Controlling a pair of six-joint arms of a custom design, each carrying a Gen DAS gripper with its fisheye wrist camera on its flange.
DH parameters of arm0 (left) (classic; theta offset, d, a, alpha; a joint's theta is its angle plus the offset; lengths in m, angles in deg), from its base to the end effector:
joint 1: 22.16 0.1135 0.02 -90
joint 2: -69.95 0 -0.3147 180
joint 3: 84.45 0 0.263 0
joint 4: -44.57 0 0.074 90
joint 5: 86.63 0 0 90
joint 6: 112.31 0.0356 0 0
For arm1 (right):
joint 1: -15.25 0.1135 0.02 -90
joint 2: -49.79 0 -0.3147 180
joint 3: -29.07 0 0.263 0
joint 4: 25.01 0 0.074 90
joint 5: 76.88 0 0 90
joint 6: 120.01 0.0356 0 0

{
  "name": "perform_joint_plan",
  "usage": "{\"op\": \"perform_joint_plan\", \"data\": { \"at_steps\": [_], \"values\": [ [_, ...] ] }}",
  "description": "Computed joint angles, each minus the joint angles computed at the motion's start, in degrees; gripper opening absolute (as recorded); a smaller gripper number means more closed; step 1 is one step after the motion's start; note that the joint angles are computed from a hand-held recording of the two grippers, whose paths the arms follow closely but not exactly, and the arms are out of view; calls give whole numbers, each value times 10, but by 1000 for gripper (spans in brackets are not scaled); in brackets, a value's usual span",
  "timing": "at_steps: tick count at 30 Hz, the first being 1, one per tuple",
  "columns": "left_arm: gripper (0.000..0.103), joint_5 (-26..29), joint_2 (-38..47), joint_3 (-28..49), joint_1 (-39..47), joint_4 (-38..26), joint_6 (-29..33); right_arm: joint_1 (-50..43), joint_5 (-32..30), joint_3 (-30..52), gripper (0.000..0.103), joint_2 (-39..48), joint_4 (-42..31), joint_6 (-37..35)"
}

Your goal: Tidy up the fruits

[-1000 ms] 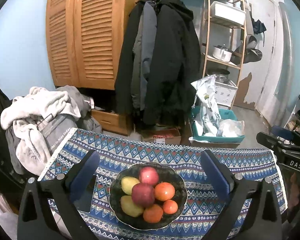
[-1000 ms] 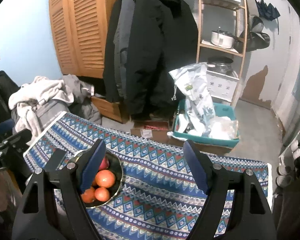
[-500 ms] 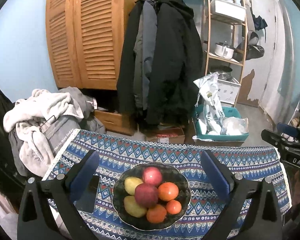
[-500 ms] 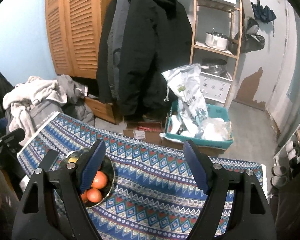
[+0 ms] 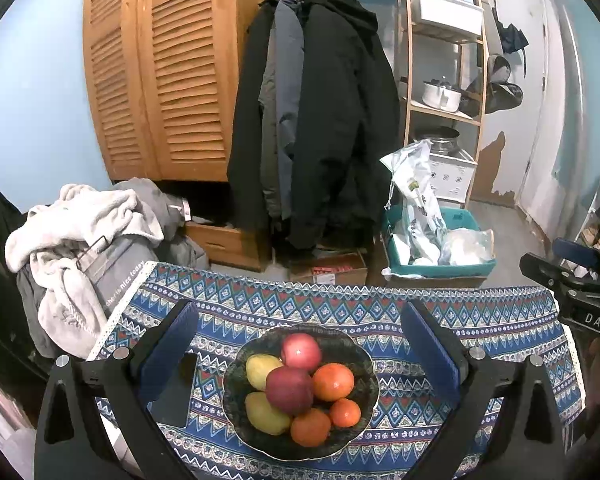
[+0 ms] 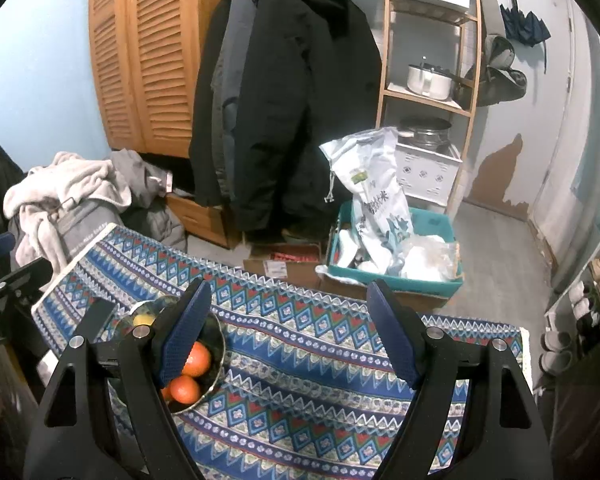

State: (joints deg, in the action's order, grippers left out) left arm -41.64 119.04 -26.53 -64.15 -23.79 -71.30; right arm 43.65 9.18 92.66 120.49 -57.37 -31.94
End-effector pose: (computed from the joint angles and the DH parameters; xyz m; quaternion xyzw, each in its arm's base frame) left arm 0.1091 -0.0643 0.3062 -0.1548 0.8836 0.0858 0.4336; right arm 0.2289 0.1265 0.3083 -0.2506 0.8685 0.1279 0.4081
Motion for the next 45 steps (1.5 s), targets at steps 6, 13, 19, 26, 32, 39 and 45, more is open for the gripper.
{"op": "perform_joint_plan", "data": {
  "at_steps": [6,13,19,26,32,39,45],
  "values": [
    [102,-4,3,1,-8,-4,-10,-3,-1,-1,79,-1,2,-1],
    [102,-11,6,1,-11,-7,-21,-7,-3,-1,79,-1,0,-4],
    [102,-13,8,2,-13,-10,-24,-6,-2,-1,79,-2,0,-3],
    [102,-15,8,3,-15,-12,-26,-8,-4,1,79,-2,-2,-6],
    [102,-14,10,4,-12,-13,-27,-10,-6,1,79,-2,-2,-8],
    [102,-17,19,12,-17,-31,-37,-14,-9,3,79,-1,-4,-11],
    [102,-14,21,12,-18,-33,-44,-12,-8,2,79,-1,-4,-11]
  ]
}}
